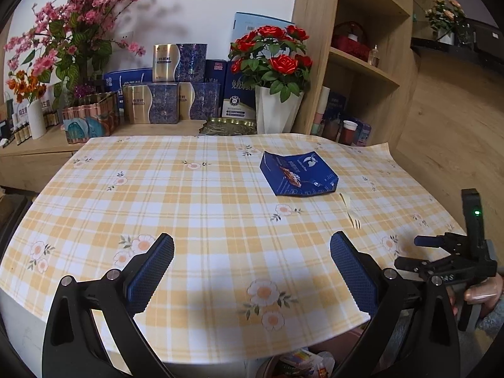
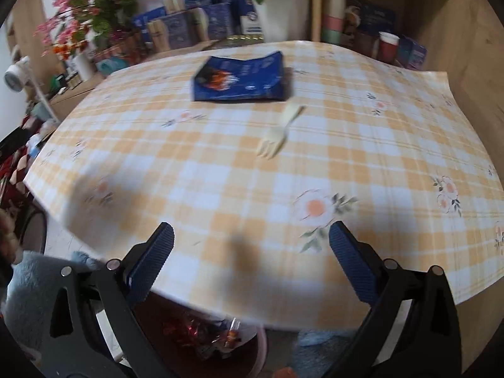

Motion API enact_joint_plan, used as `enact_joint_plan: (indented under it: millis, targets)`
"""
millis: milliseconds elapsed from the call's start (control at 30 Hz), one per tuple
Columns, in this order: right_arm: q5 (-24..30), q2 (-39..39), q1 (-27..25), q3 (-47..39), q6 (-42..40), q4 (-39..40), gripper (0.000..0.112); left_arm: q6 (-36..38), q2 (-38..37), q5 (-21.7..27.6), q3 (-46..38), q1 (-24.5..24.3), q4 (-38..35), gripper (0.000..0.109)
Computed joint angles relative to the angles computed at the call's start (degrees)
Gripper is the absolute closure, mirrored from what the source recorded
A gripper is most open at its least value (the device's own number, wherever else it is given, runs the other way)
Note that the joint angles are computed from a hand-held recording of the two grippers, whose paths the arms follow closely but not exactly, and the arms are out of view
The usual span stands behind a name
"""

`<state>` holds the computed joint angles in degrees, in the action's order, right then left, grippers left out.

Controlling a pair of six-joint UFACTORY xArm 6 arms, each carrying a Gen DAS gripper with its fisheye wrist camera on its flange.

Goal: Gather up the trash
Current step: 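Move the right gripper back up to the white spork on the table, then grasp the white plastic spork by its handle with the right gripper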

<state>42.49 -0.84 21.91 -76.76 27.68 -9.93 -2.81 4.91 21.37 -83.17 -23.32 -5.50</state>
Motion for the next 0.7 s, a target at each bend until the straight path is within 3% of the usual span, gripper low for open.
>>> enact_joint_plan:
  millis: [233, 333, 467, 600, 700]
  targets:
    - [2.59, 8.23, -3.57, -9.49, -1.46, 0.25, 0.017, 4.28, 4.40, 1.67, -4.86, 0.88, -8.12, 0.012]
    - [2.65, 12.42, -4.69, -14.28, -4.14, 5.10, 0.032, 5.45, 5.41, 1.69, -5.19, 1.06, -9.84, 0.012]
    - [4.76, 19.04, -5.07, -22.40, -5.33, 4.97, 0.039, 5.89, 6.00, 1.93, -5.00, 1.22, -10.08, 0.012]
    - [9.46, 26.35, -5.81, -32.51, -6.95, 5.35, 0.040, 6.04, 6.25, 1.69, -4.65, 1.59, -10.27, 0.012]
    - [13.46, 31.74, -6.01, -40.44, -9.61, 5.39, 0.047, 5.86, 6.48, 1.60, -4.60, 1.86, -10.20, 0.012]
